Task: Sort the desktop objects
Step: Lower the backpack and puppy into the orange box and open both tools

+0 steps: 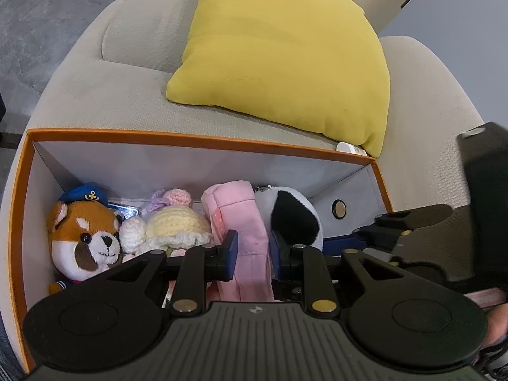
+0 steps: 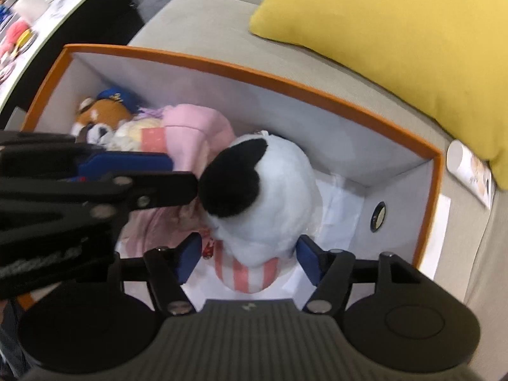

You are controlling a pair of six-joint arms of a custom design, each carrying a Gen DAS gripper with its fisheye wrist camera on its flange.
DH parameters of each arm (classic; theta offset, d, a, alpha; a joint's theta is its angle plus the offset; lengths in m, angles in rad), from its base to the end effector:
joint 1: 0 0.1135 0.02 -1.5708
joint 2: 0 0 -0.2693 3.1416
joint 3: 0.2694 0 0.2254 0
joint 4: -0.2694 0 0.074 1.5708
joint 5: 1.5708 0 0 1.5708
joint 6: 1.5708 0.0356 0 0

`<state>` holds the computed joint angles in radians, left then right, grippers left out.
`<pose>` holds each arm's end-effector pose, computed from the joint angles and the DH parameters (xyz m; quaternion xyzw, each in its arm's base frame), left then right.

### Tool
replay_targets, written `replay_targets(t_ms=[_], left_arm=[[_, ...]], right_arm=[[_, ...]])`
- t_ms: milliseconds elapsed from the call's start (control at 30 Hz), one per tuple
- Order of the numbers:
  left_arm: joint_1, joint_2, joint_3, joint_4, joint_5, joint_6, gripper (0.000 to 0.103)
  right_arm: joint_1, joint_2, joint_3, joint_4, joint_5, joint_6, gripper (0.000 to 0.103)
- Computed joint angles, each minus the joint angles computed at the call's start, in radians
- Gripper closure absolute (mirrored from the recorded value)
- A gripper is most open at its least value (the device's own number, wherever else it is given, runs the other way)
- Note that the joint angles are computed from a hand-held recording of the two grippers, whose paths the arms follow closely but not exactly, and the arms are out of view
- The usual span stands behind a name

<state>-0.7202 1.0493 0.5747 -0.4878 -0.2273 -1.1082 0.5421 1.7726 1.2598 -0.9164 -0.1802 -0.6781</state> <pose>0.1320 -0.1052 0.2119 -0.2161 0.9236 -0.1697 0.2674 0.2607 0.1644 0.2151 -0.5744 0.8106 0.0848 0.0764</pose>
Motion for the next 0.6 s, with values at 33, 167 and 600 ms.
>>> replay_targets(t_ms=[33,167,600], left_arm=[[-0.001,0.000,0.001,-0.001,0.001,-0.001,0.079],[-0.013,0.009,0.009,-0.012,-0.010,0.000,0.079],[-0.059,0.097,0.059,-0.028,-0.057,0.005,0.079]], right_arm=[[-0.005,-0.012,-0.005,-0.006,-0.006,-0.019,0.036],[-0.023,-0.094,-0.053,0.002,-0.003,-0.088,0.051],[-0.071,-0.083,-0.075,0.052,-0.085,-0.118,0.059]])
